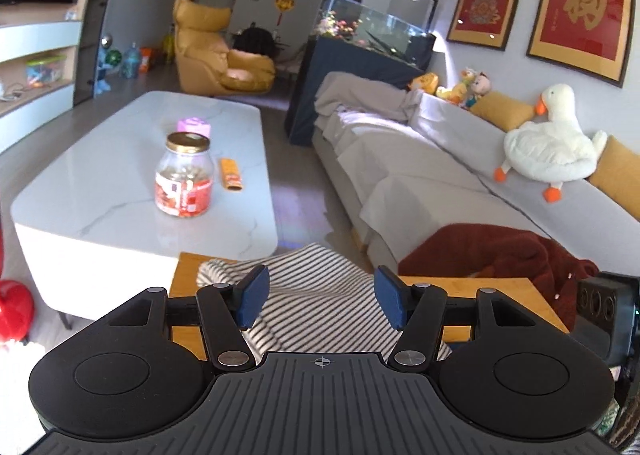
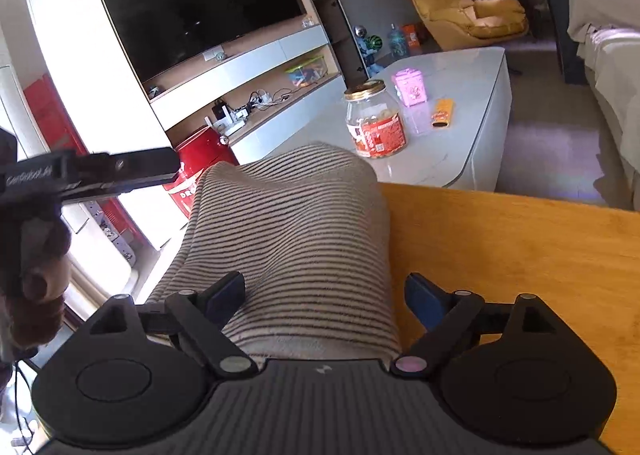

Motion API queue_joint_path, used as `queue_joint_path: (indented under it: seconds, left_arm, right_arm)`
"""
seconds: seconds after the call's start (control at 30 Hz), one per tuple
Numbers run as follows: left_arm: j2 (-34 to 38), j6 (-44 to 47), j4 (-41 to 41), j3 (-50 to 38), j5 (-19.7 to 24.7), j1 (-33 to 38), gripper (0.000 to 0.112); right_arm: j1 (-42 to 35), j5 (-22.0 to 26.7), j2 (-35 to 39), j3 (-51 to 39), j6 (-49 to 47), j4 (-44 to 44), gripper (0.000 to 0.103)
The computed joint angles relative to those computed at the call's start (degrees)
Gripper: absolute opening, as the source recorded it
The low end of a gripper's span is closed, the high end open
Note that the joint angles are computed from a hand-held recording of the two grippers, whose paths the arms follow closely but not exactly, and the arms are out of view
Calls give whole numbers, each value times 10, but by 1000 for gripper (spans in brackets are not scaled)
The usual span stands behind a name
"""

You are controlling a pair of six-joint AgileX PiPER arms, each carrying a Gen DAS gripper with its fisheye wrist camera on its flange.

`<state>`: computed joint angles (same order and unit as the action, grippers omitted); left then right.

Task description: Fold clothes

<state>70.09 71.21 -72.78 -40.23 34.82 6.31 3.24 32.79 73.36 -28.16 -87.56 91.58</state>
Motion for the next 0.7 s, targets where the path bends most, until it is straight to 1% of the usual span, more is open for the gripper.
queue_joint_path:
  seconds: [0.03,0.07,0.1,0.13,0.2,0.23,0.27,0.3,0.37,0.4,0.47,0.5,0.53,0.57,0.6,0.63,0.67,0.7]
  left_arm:
    - [38,-8,6,-26,3,-12,61]
    - [78,-39,33,-51,-15,-28,59]
    - [109,-63,58,-68,-39,-42,55]
    - [140,-86,81,-86,-59,-53,55]
    - [170,-83,73,-103,-52,-43,55]
    - [185,-78,66,-111,-47,-38,56]
    - [200,-75,60,-119,-42,-33,56]
    - [208,-71,54,-124,-37,-28,56]
    - [215,-40,35,-120,-45,-27,56]
    - [215,-31,33,-118,-51,-31,56]
    - [198,-34,43,-108,-74,-45,56]
    - [181,-47,55,-99,-87,-51,56]
    - [153,-81,81,-85,-107,-61,55]
    - [123,-117,107,-67,-127,-68,56]
    - [79,-151,130,-38,-141,-73,64]
    - [41,-170,141,-15,-142,-72,70]
    - [8,-172,136,12,-125,-64,81]
    - [-26,-176,134,37,-106,-53,85]
  right_arm:
    - [4,-3,0,2,8,-3,88]
    - [9,-6,1,4,17,-6,88]
    - [13,-8,1,6,26,-10,85]
    - [22,-18,-9,8,34,-11,75]
    - [43,-34,-55,6,32,-22,65]
    - [52,-39,-78,3,29,-30,64]
    - [61,-49,-83,-2,30,-41,64]
    - [69,-63,-76,-7,34,-54,64]
    - [85,-92,-55,-14,50,-84,64]
    - [80,-90,-40,-9,43,-73,64]
    - [47,-51,-18,11,-6,-11,64]
    - [32,-33,-14,16,-6,-3,65]
    - [22,-24,-24,19,11,-17,69]
    - [15,-21,-40,23,24,-32,72]
    - [7,-18,-55,27,37,-48,80]
    - [-10,-5,-68,29,45,-61,87]
    - [-34,17,-78,31,47,-69,89]
    - [-59,40,-87,32,50,-76,91]
